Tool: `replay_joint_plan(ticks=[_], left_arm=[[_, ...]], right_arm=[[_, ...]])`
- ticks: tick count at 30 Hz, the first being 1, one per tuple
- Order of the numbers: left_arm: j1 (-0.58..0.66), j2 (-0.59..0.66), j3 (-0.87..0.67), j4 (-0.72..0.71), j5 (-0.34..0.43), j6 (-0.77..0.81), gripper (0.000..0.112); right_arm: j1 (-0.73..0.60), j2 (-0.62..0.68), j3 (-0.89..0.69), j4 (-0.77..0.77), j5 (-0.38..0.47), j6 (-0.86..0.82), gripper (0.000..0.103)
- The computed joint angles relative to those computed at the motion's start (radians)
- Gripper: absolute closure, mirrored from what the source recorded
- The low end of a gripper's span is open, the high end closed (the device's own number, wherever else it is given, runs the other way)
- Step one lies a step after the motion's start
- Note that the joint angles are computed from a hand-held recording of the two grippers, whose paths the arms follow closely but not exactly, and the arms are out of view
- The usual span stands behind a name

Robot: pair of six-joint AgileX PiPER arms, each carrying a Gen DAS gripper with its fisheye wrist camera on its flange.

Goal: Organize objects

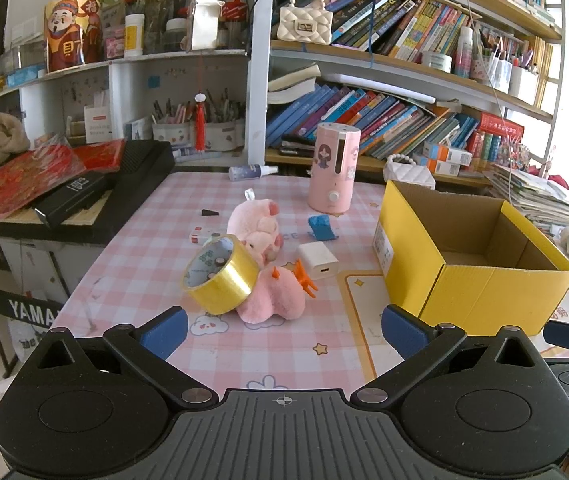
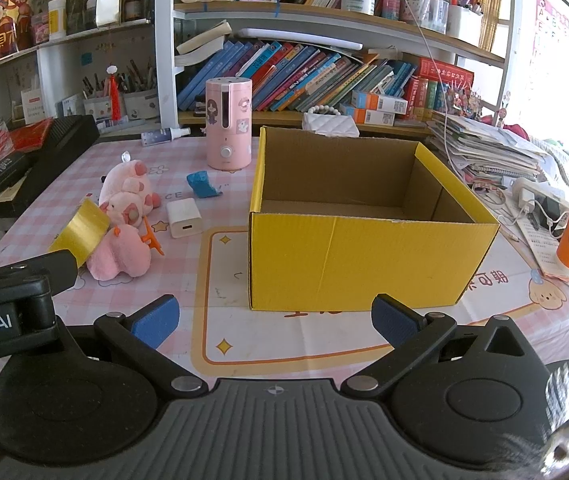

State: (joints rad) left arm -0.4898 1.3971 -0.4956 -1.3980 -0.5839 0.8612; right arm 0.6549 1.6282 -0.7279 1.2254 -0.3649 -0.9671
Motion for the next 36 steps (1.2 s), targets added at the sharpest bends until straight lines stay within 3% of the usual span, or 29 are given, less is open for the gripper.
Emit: replay_joint_plan(ticks=[36], left_arm=[[-0.002, -0.001, -0.003, -0.010, -0.002, 0.008, 0.009]], right_arm=[[0.002, -0.003, 0.006, -0.006, -0.003, 0.004, 0.000]])
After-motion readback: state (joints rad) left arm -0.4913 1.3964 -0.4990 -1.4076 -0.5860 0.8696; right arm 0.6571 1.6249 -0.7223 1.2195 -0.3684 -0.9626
